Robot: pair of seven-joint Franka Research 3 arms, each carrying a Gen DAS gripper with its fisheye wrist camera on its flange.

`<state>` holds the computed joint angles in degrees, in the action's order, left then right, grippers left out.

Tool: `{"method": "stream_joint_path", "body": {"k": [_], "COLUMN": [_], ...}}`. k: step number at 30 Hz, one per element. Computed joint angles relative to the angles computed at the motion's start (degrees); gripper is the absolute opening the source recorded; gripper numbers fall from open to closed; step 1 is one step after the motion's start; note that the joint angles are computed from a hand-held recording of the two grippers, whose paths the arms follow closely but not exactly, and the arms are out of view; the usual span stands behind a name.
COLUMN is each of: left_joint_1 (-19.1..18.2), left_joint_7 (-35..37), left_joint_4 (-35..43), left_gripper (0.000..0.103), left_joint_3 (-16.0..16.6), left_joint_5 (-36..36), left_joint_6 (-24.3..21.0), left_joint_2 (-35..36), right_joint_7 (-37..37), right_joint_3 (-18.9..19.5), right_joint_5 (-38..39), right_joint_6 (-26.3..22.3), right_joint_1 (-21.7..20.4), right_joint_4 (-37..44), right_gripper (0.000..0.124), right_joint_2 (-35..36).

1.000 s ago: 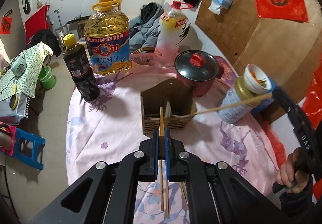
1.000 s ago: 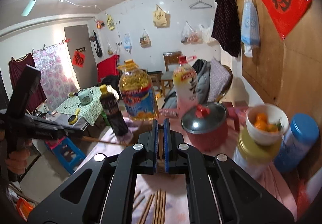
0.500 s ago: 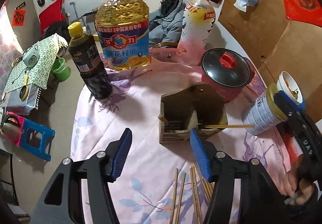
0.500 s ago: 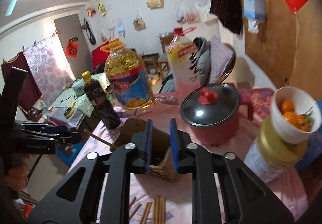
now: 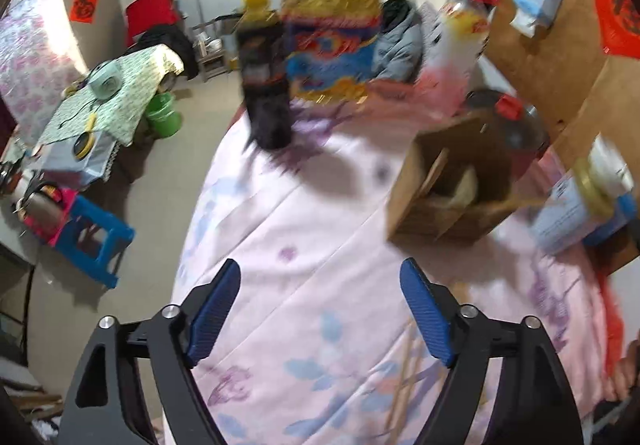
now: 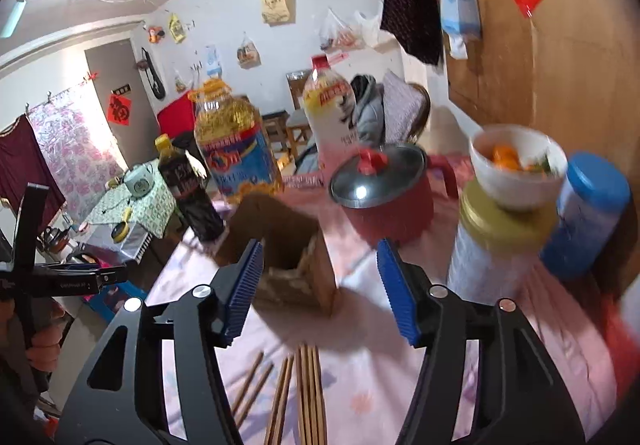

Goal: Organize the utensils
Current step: 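Move both open tools back over the remaining chopsticks, then close the left tool on a chopstick while the right tool grasps another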

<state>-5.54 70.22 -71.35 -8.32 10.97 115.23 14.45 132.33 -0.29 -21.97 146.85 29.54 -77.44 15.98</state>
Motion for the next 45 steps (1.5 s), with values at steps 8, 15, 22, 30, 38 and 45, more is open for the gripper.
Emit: {"method": "stream_joint_path", "body": {"k": [8, 15, 22, 30, 38, 45], "left_joint_1": [0.96, -0.61, -2.52, -3.01, -3.49, -3.57], "left_joint_7": [-0.44, 1.89, 4.72, 6.46, 7.39, 3.6], "left_joint_4": [-27.26, -40.77, -44.83, -44.57, -43.32, -43.05], "left_gripper": [0.082, 0.082, 0.082, 0.082, 0.082, 0.079], "left_joint_3": [-0.2, -0.88, -1.41, -1.39, -1.78, -2.23], "left_joint_5": [-0.96, -5.4, -6.53, -8.35, -8.22, -4.27], "left_joint_6": [4.18, 10.26, 13.28, 14.22, 14.02, 16.69], "left_joint_2": [-13.56, -19.17, -19.81, -19.35, -17.55, -16.2], "right_joint_7": [3.72, 6.23, 6.64, 6.71, 6.34, 6.58], "right_joint_3": [3.31, 6.7, 8.67, 9.36, 9.46, 9.37], "right_joint_5": [1.82, -1.26, -0.24, -0.56, -0.39, -0.1], "right_joint_6": [-2.94, -8.39, -9.15, -9.55, -10.25, -10.62], "right_joint_1": [-0.52, -0.69, -1.77, -2.31, -2.32, -2.53], "right_joint_4": [-15.6, -25.4, -29.45, -29.45, -29.27, -29.39], "right_gripper": [0.066, 0.07, 0.07, 0.074, 0.074, 0.074], "right_joint_2": [-7.87, -12.72, -15.1, -15.3, -15.22, -15.38]}}
